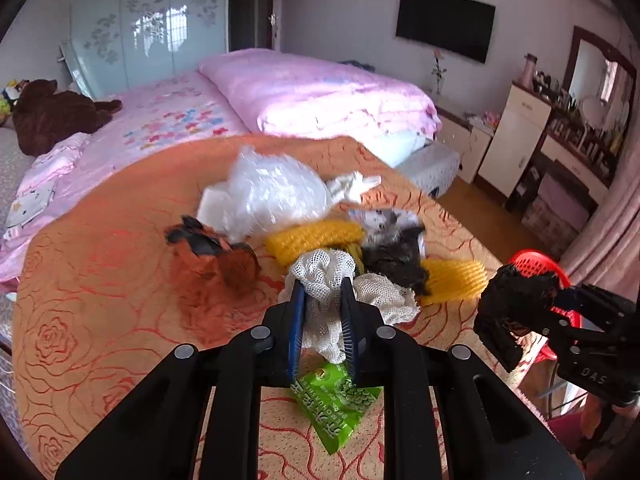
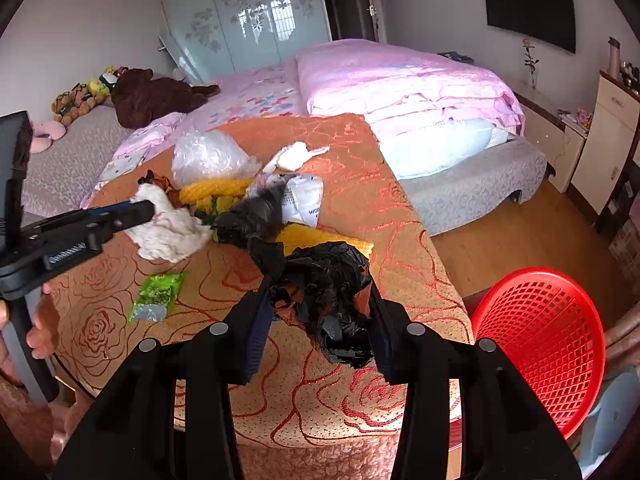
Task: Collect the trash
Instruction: 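Carry both items to the red basket and open both tools to drop them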
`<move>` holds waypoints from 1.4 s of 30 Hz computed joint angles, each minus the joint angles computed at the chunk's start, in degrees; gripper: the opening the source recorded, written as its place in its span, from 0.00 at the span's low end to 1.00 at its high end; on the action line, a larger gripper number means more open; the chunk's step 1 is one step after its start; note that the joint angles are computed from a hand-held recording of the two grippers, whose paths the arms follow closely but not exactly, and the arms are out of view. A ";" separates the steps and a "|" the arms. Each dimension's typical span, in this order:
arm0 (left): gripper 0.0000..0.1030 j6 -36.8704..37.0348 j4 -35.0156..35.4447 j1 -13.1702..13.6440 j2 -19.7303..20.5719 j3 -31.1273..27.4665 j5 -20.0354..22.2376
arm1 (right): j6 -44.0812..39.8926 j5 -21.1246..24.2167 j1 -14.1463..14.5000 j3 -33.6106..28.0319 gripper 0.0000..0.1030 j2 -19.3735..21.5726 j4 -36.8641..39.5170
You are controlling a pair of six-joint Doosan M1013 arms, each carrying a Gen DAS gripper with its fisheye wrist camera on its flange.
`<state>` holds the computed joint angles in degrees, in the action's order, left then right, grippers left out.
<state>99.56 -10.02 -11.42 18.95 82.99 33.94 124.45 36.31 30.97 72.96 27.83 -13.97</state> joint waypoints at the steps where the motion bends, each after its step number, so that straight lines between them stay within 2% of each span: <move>1: 0.16 -0.27 0.24 -0.01 -0.50 0.25 -0.79 | 0.33 -0.17 0.03 0.07 0.41 -0.15 -0.47; 5: 0.16 -0.46 -0.11 0.00 -2.13 1.02 -3.64 | 2.17 -1.12 0.30 0.26 0.41 -0.70 -3.14; 9: 0.16 0.65 -1.17 -0.29 -2.53 1.00 -4.37 | 4.29 -1.80 0.42 0.48 0.41 -1.17 -5.68; 20: 0.16 4.53 -4.36 -2.42 -0.49 -2.30 -1.15 | 14.24 -1.08 -0.86 1.91 0.41 -3.33 -15.24; 32: 0.16 12.48 -9.92 -7.12 2.19 -6.63 1.10 | 26.02 2.61 -3.85 6.58 0.41 -7.67 -25.56; 42: 0.16 17.46 -12.41 -11.72 5.66 -9.88 5.72 | 30.56 6.32 -6.90 11.95 0.42 -10.07 -24.05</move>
